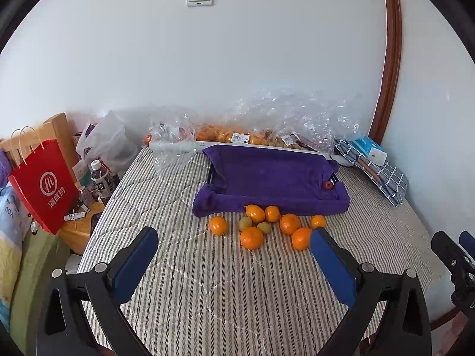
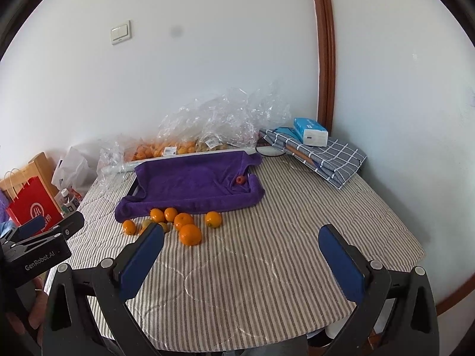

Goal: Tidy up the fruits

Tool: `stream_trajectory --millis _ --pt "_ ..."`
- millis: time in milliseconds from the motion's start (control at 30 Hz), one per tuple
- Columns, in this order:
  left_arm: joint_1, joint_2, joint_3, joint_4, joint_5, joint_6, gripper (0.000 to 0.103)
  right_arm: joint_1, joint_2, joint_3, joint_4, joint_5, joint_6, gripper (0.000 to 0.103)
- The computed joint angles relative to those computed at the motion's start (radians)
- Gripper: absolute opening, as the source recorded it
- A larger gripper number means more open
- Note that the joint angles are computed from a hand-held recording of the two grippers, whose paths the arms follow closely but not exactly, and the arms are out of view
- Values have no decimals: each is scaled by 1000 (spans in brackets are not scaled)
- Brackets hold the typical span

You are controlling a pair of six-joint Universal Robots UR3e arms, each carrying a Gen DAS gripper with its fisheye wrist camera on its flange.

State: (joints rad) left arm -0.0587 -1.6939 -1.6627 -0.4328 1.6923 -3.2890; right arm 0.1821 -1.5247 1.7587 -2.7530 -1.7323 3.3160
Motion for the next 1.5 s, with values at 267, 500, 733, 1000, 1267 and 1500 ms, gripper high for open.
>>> stream_trajectory --millis 267,500,733,1000,1267,1500 --pt "7 43 -51 13 -8 1 103 12 7 -5 -9 -10 -2 103" --pt "9 46 -47 9 -9 5 103 16 4 0 -14 -16 -2 103" --pt "6 45 -53 14 -5 2 103 21 11 -7 -13 -18 -1 103" --pt "12 41 -50 21 -11 11 103 22 20 -6 -20 -7 1 103" --pt "4 -2 -7 4 -17 16 103 24 54 -15 -46 0 4 103" --pt "12 -65 21 35 -24 48 103 0 127 -52 -66 49 4 103"
